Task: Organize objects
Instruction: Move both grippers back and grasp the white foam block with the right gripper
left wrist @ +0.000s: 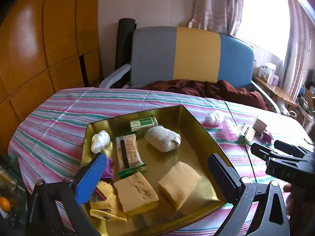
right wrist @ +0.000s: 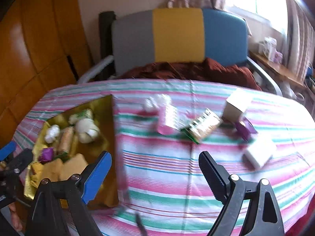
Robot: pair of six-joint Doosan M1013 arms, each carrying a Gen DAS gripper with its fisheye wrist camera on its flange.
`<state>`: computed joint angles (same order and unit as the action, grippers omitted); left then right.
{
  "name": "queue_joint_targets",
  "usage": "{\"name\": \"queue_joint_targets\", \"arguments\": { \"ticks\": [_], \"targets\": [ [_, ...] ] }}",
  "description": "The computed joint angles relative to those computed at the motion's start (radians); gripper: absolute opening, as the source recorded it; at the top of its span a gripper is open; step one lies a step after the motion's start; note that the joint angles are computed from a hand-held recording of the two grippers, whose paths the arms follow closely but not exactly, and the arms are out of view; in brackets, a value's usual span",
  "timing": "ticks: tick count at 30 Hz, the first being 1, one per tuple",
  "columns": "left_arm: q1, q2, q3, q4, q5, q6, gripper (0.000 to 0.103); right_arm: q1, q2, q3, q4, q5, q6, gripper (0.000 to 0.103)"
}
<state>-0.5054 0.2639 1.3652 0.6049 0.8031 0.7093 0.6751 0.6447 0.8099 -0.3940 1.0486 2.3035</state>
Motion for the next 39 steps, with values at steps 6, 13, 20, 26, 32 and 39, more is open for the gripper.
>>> {"name": "queue_joint_targets", "arguments": {
  "ticks": [6,13,20,26,32,39],
  "targets": [
    [-0.004,0.005,-0.002,-0.045,-0.014,0.053,0.103,-0.053,-0.010,0.018,0.024,0.106,0.078,0.092],
    [-0.007,0.015,-0.011,-0.094,-0.023,0.111,0.103,-0.147,-0.028,0.043,0.054,0.228,0.242,0.092],
    [-0.005,0.026,-0.022,-0.148,-0.033,0.173,0.103,-0.222,-0.032,0.080,0.092,0.240,0.383,0.092],
    [-0.006,0.040,-0.038,-0.201,-0.040,0.242,0.103,-0.241,-0.005,0.065,0.155,0.234,0.365,0.092],
    [-0.012,0.065,-0.069,-0.260,-0.027,0.318,0.103,-0.244,0.032,0.015,0.180,0.275,0.297,0.093],
    [-0.013,0.100,-0.137,-0.339,-0.027,0.422,0.103,-0.237,0.073,-0.054,0.147,0.401,0.225,0.080]
  ]
}}
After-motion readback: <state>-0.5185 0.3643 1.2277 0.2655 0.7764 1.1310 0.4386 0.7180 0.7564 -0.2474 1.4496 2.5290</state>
